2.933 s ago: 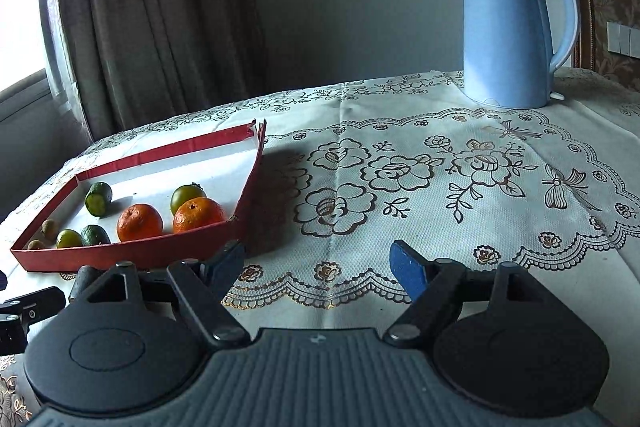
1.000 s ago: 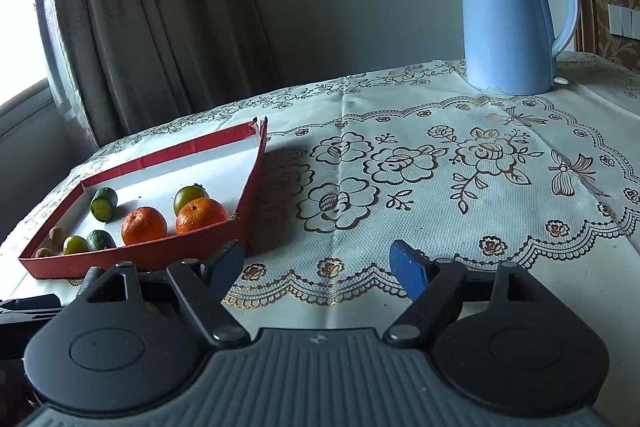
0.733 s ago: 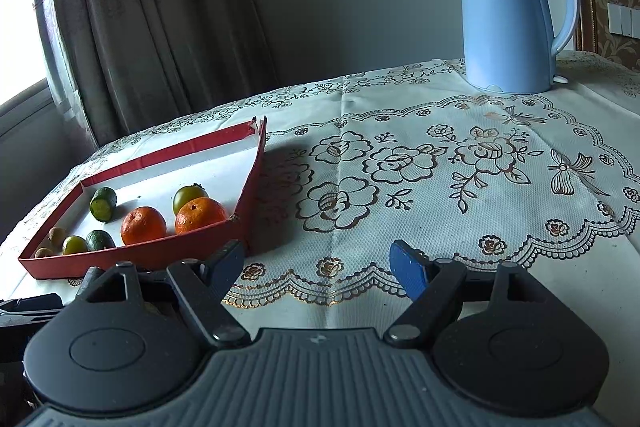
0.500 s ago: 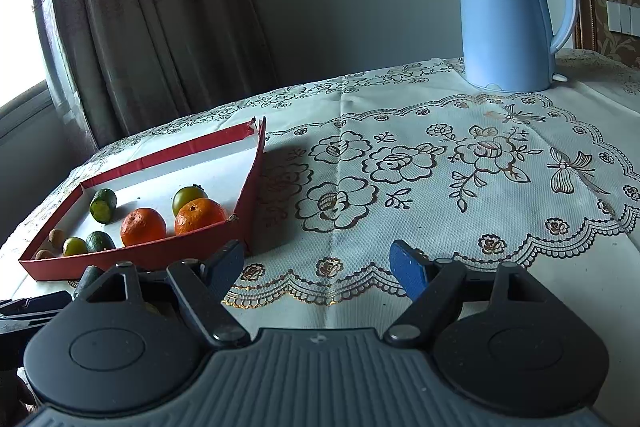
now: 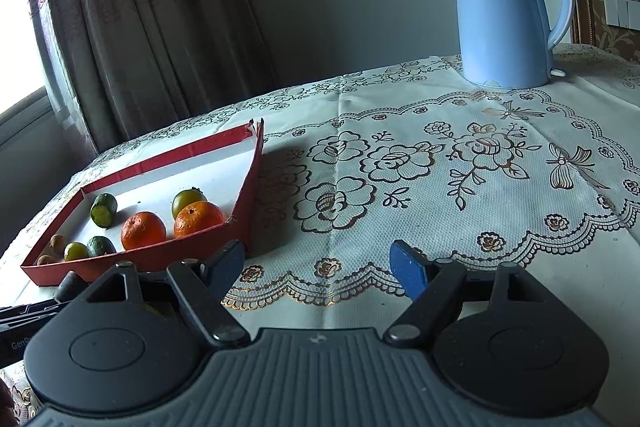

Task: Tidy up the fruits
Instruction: 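Carry the log piece into the red box and open the left gripper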

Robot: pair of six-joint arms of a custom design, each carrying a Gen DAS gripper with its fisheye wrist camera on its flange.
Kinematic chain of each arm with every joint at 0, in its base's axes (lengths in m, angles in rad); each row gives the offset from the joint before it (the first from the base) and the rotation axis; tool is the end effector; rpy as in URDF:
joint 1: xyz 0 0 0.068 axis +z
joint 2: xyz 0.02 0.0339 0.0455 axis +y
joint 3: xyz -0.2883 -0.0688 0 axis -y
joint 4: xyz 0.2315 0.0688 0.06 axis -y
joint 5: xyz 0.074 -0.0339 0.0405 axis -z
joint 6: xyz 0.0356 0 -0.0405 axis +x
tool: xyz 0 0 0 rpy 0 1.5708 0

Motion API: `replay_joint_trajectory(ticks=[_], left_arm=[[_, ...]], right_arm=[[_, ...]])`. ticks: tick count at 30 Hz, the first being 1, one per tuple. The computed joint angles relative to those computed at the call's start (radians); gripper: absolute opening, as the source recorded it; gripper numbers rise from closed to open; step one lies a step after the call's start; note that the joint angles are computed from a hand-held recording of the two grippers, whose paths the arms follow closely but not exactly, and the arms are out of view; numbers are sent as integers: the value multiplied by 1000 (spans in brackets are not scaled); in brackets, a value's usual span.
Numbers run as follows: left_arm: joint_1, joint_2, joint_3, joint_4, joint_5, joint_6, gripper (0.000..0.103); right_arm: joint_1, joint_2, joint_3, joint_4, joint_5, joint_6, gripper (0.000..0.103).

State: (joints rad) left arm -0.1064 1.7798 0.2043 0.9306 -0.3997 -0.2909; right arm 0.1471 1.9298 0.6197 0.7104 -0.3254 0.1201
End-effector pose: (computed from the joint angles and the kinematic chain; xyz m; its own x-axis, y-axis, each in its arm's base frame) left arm 0.2243 -0.0100 0.0996 -0.5120 -0.2110 -0.8327 -0.3740 0.9274 -0.0051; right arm 0.3227 0.0593 0.1144 -0.6022 0.0255 -0.7979 -0.3302 0.9020 0.2780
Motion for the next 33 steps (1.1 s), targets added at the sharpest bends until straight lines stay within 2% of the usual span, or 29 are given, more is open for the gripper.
replay_joint_trajectory(ticks=[7,12,18,24,33], left_arm=[[53,-161,-75,-20,9,68,30],[161,-268,-77,-84,64,149,30],[340,-350,-7,-182,167,208,30],[423,-239,149,-250,247,238,30],[404,1,332,-301,277,219,30]], right_arm=[[-6,-3,-7,10,-1,12,80],[-5,-3,-8,14,6,15,80],[-5,-3,-9,15,8,16,80],[-6,-1,-8,13,3,16,80],[-15,5,4,-3,-27,22,80]])
